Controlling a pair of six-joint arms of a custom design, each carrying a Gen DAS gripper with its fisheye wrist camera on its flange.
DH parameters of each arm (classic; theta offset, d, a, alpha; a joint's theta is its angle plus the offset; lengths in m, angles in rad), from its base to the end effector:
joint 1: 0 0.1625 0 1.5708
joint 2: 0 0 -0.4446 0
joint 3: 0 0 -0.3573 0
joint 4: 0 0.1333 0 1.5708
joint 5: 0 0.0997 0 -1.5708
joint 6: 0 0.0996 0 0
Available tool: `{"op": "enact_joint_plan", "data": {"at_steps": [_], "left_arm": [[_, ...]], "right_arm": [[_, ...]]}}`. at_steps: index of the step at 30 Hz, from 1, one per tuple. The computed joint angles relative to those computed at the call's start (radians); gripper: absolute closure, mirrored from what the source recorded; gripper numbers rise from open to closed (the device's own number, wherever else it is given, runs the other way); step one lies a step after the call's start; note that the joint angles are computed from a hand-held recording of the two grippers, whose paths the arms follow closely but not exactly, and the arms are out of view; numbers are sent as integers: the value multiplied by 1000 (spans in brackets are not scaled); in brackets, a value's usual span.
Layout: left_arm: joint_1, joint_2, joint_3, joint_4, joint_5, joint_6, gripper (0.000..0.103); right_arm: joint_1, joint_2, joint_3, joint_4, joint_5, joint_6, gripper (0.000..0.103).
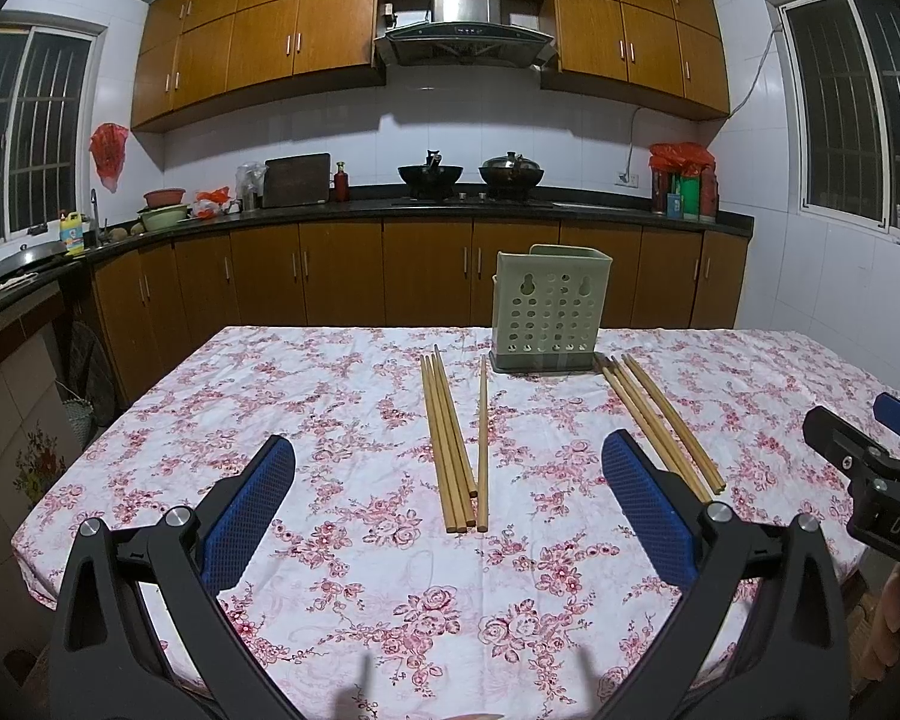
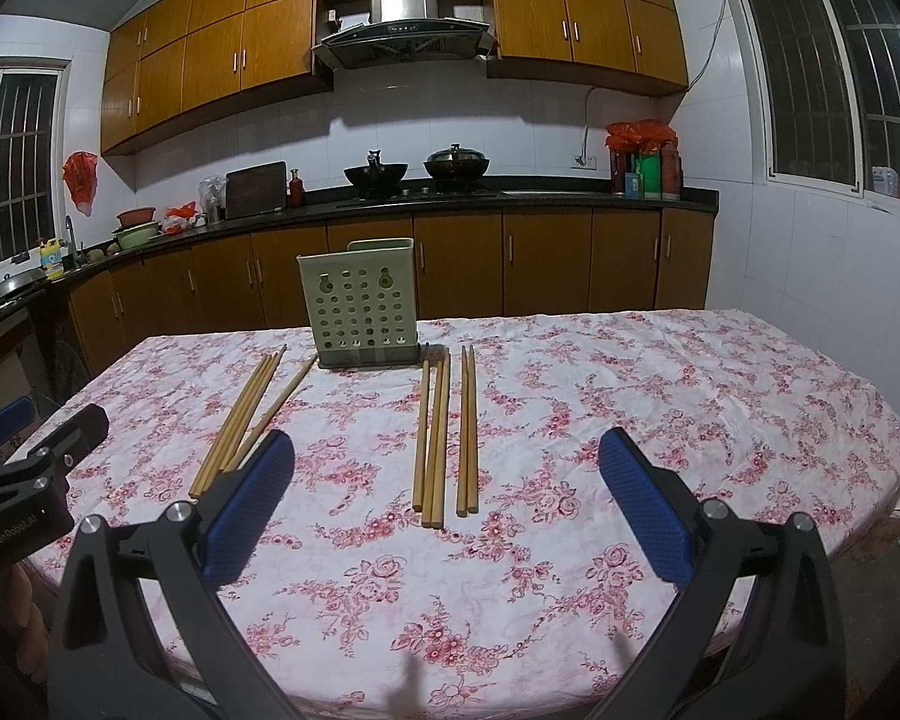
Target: Organize utensils
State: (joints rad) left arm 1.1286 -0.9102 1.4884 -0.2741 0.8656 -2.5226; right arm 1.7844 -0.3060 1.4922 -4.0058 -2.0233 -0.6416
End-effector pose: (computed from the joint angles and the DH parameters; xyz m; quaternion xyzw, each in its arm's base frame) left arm -0.0841 -0.6401 0.2005 0.2065 0.7559 -0.5287 0.3263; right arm 0.2307 -0.6402 0.0315 0.2085 -0.7738 0.5181 0.2988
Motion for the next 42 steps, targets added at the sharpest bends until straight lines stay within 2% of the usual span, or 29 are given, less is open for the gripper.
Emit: {"op": "enact_joint_plan", "data": {"at_steps": [30,34,39,42], "left_arm": [[-1,5,17,-20,-4,0,2],[-1,7,15,-15,-13,-3,2],[10,24,-14,23,-15,-22,2],[21,64,-100,124,-59,-66,2]], "right_arm": [[-7,-10,0,12,5,3,4],[0,13,-22,17,-6,10,4],[-16,3,-20,35,-3,14,4],[-16,2,-46,85,-30,22,4]]}}
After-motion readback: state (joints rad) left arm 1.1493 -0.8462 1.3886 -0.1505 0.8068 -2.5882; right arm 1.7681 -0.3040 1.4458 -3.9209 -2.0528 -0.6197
